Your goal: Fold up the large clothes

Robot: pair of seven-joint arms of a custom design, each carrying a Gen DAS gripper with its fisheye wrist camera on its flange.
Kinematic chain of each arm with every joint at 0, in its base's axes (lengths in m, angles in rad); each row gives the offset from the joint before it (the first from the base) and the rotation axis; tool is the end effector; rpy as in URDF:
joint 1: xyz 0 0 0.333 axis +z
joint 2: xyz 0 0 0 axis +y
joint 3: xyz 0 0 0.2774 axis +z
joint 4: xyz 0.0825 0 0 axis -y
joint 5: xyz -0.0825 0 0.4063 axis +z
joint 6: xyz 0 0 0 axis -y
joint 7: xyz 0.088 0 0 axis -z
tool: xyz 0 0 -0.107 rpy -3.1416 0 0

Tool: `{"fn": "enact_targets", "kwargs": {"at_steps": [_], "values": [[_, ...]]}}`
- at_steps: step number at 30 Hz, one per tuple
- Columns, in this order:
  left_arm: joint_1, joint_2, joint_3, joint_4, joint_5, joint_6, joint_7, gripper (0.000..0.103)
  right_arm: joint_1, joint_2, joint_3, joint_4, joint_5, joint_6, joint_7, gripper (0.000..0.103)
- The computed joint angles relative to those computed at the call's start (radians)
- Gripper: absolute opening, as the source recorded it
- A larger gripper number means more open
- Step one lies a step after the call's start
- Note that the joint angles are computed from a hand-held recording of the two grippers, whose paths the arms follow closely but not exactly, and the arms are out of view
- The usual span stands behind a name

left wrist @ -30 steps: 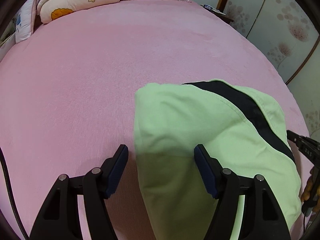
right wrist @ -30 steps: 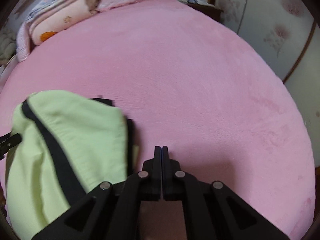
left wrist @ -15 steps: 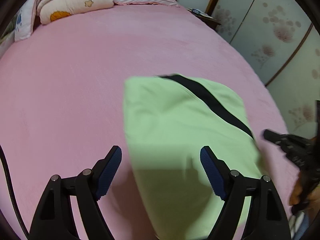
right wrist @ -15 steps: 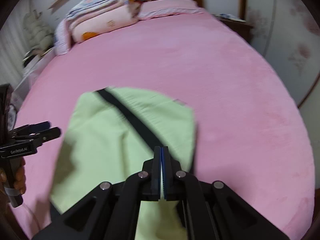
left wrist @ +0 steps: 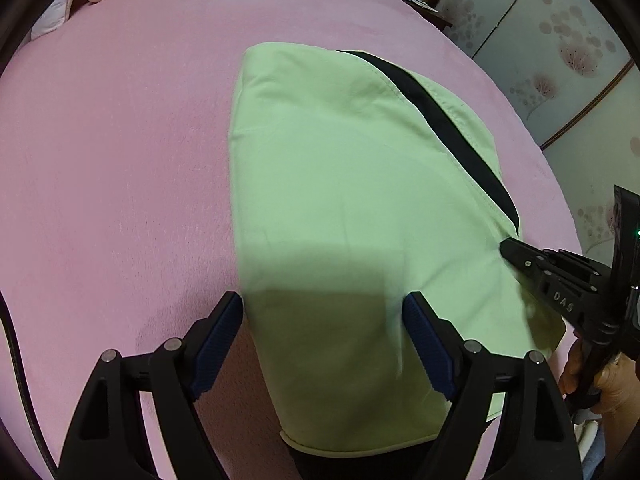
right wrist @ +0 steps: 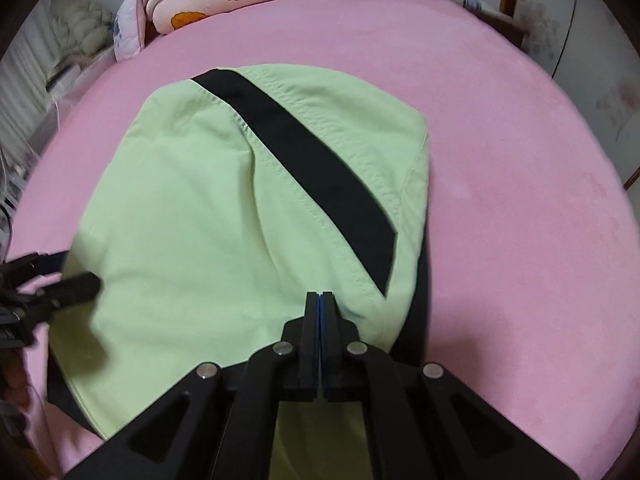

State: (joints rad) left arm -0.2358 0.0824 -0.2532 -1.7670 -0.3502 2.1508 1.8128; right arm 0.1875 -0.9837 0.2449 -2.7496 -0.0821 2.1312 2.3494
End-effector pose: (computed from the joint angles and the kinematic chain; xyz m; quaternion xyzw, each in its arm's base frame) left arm 0.5553 -0.3071 0.4985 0.4639 -0.8570 0.2206 0.0417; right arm 0.3249 0.1380 0.4818 -0.5447 0.8091 -0.1737 0.1356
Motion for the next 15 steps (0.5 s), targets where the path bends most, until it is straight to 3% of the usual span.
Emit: {"fn": "enact_targets", "kwargs": {"at_steps": [5, 7, 10, 15], "values": [[-0.004, -0.035, -0.001, -0.016, -0.002, 0.042, 0.011, 0.082, -0.003, -0.052, 0.000, 0.008, 0.031, -0.010, 0.057, 0.000], [-0.005, -0.070, 0.004, -0.033, -0.040, 0.110, 0.029, 0.082, -0.004, -0.038, 0.013, 0.038, 0.022, 0.009, 0.057, 0.000], [-0.013, -0.063, 0.009, -0.006, -0.085, 0.152, 0.041, 0.082, 0.003, 0.024, 0.013, 0.077, 0.029, 0.108, 0.048, 0.000], [-0.017, 0.075, -0.009, 0.137, -0.059, 0.113, -0.002, 0.082, 0.010, 0.223, -0.001, 0.162, 0.044, 0.266, -0.002, 0.000]]}}
